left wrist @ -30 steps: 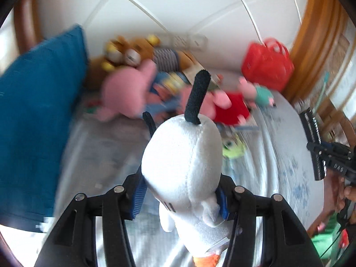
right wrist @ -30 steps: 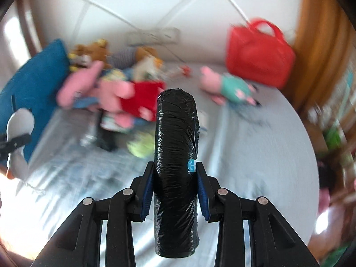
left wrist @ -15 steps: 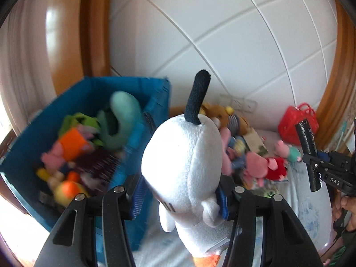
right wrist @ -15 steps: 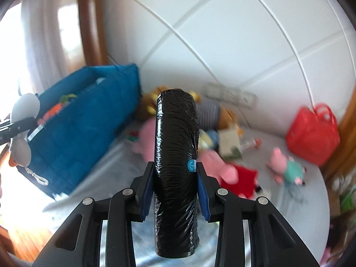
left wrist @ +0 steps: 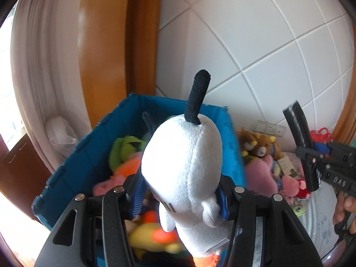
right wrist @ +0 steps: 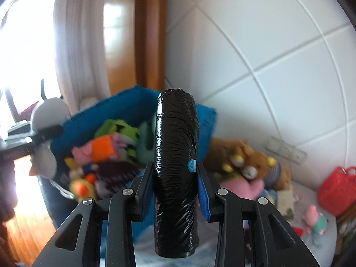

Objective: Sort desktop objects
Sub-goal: 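Carry the duck plush and black cylinder into the blue crate and open both tools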

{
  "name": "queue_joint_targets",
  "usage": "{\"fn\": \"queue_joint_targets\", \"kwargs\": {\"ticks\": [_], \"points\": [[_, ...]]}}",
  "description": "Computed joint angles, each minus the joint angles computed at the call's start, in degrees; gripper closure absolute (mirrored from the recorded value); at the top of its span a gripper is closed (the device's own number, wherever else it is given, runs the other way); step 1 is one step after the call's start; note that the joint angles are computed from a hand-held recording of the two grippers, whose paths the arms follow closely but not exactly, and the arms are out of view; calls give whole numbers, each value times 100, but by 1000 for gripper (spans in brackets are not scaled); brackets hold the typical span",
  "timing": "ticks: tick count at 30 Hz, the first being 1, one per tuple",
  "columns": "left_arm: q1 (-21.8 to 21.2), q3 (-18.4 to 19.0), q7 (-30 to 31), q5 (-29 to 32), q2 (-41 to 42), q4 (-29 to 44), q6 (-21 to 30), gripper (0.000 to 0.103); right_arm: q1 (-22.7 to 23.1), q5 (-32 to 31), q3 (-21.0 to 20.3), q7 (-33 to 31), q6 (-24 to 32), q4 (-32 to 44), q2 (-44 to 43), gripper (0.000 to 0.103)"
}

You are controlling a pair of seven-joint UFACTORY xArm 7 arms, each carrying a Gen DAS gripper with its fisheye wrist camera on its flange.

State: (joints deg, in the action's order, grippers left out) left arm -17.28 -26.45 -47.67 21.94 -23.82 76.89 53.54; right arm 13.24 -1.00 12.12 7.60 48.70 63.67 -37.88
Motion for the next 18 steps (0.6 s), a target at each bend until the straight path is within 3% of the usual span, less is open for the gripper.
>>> {"fn": "queue_joint_targets", "kwargs": {"ticks": [4,10,18], "points": [[-4,377,372,-207,-196,-277,-144,52,-34,-134,384,322,-121,650,834,69],[130,628,759,-465,-255,-499,-438,52,104,-711,732,950,-29,1639,1976,69],[293,733,1045,-616,-145,-571,-783,52,558,-1302,606,1425,230,2233,2652,69]]}}
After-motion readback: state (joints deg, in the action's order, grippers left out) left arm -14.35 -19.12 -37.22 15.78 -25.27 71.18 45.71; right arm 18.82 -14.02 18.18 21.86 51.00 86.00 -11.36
